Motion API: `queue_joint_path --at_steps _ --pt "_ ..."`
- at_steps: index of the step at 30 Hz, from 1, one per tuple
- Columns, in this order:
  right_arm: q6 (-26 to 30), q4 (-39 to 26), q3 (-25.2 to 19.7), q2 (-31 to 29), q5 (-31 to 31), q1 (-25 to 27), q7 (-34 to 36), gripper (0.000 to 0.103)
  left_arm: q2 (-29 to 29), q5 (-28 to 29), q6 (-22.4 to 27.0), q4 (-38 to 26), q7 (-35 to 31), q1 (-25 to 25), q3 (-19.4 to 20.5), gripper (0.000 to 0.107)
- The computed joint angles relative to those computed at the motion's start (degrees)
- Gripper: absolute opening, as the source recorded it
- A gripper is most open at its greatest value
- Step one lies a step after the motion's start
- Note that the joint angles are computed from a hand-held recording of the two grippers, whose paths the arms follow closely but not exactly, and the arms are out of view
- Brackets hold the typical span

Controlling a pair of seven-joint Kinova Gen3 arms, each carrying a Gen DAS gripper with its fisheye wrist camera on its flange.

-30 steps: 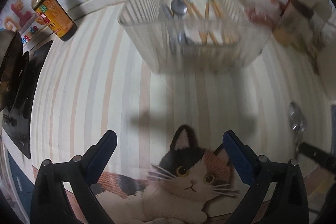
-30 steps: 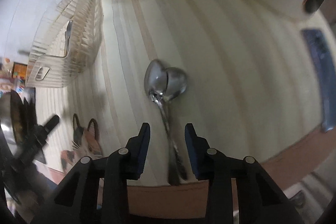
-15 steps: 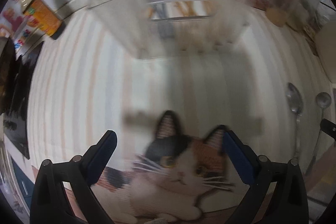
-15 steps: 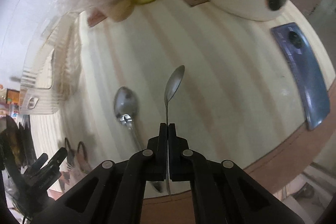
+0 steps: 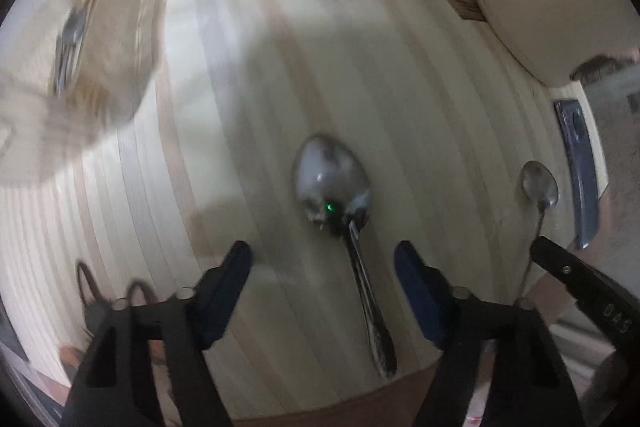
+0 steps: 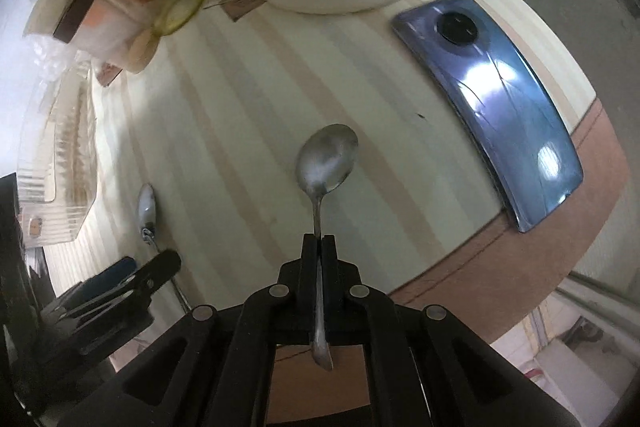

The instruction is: Organize utensils

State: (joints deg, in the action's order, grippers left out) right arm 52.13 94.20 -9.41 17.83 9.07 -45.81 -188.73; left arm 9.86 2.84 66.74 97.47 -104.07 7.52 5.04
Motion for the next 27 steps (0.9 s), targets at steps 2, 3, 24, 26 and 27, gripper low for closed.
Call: queue_joint_path --at_steps 2,3,24,26,27 --pt "-1.90 1.67 0.06 -0.93 -0.29 0.45 -0.37 0.003 -1.07 -1.86 -1.61 0.99 0.38 0.19 1.33 0.033" --pt "-1.85 2.32 -0.16 -1.50 -0.09 0.18 -0.84 0.003 -1.59 -1.40 -1.80 1.30 -0.83 -1.19 2.20 0.010" --pt "20.00 -37.41 1.11 21.77 -6.59 -6.26 30.69 0.012 -5.37 5.33 4.20 5.05 -18.09 -24.75 -12.36 0.006" --pt "24.41 -41.84 1.87 23.89 -6.35 -7.09 31.33 0.013 -5.63 5.45 4.04 5.41 -18.38 -25.18 -12.19 0.007" --pt "26.39 -43.89 2.47 24.88 -6.09 -7.72 31.38 0.011 -5.79 4.83 3.69 5.39 -18.39 -24.95 -11.76 0.007"
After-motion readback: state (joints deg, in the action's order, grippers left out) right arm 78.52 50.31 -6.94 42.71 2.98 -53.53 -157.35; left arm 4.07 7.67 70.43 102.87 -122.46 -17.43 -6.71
